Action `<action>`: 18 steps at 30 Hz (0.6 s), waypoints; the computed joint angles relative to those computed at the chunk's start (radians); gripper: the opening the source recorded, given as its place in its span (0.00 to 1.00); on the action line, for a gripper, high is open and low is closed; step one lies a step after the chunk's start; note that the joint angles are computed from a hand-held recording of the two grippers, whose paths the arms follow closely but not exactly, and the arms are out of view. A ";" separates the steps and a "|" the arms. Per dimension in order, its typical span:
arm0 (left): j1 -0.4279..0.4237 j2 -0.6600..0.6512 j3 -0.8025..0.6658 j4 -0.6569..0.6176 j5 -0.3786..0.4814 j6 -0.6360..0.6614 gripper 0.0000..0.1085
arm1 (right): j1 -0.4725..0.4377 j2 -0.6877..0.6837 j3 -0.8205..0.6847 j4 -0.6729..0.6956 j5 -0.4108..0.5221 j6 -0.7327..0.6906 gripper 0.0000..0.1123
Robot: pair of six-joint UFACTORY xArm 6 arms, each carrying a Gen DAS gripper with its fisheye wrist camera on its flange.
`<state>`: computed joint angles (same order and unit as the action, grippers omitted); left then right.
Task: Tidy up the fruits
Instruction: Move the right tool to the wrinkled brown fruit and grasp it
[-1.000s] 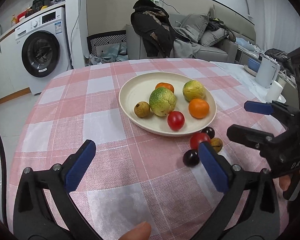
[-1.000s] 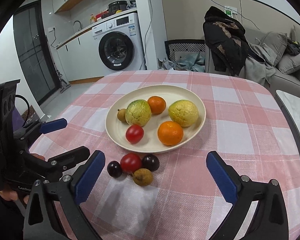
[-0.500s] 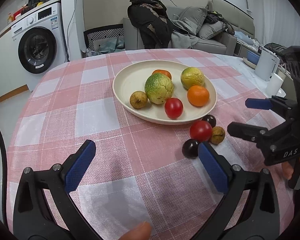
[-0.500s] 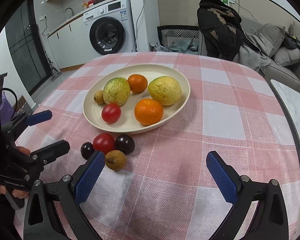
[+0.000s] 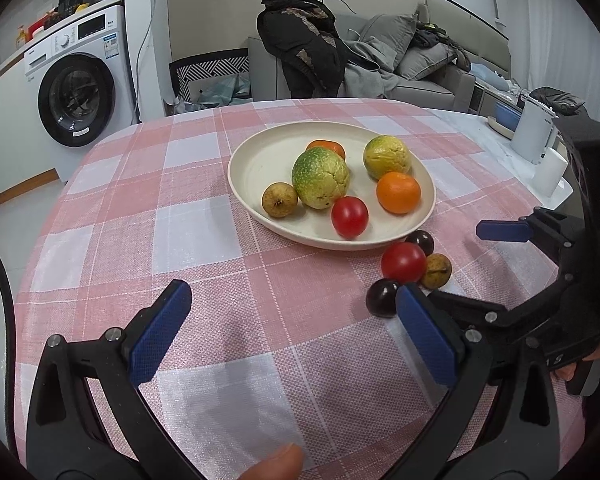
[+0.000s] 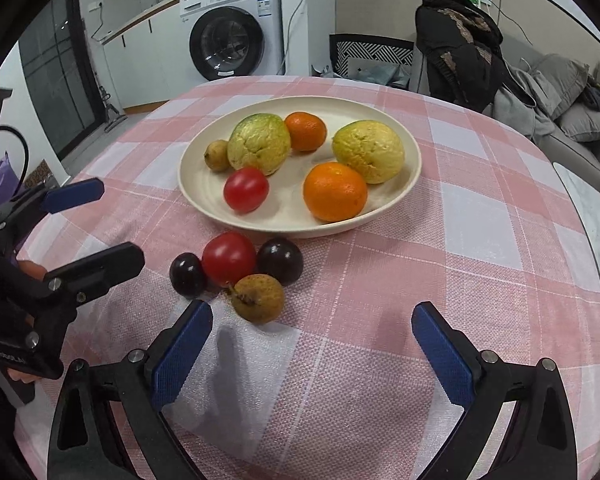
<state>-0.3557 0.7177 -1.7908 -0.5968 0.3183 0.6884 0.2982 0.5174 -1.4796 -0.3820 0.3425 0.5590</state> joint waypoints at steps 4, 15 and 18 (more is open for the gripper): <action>0.002 0.002 -0.004 -0.002 0.004 -0.003 0.94 | 0.013 0.012 -0.028 -0.087 0.050 0.063 0.89; 0.005 0.007 -0.011 -0.002 0.011 -0.010 0.94 | 0.031 0.006 -0.012 0.002 0.020 -0.030 0.59; 0.007 0.009 -0.013 0.000 0.014 -0.014 0.94 | 0.033 0.002 -0.005 0.016 0.011 -0.049 0.53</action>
<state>-0.3488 0.7266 -1.8041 -0.5970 0.3325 0.6747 0.3316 0.5192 -1.4850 -0.3656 0.3532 0.5096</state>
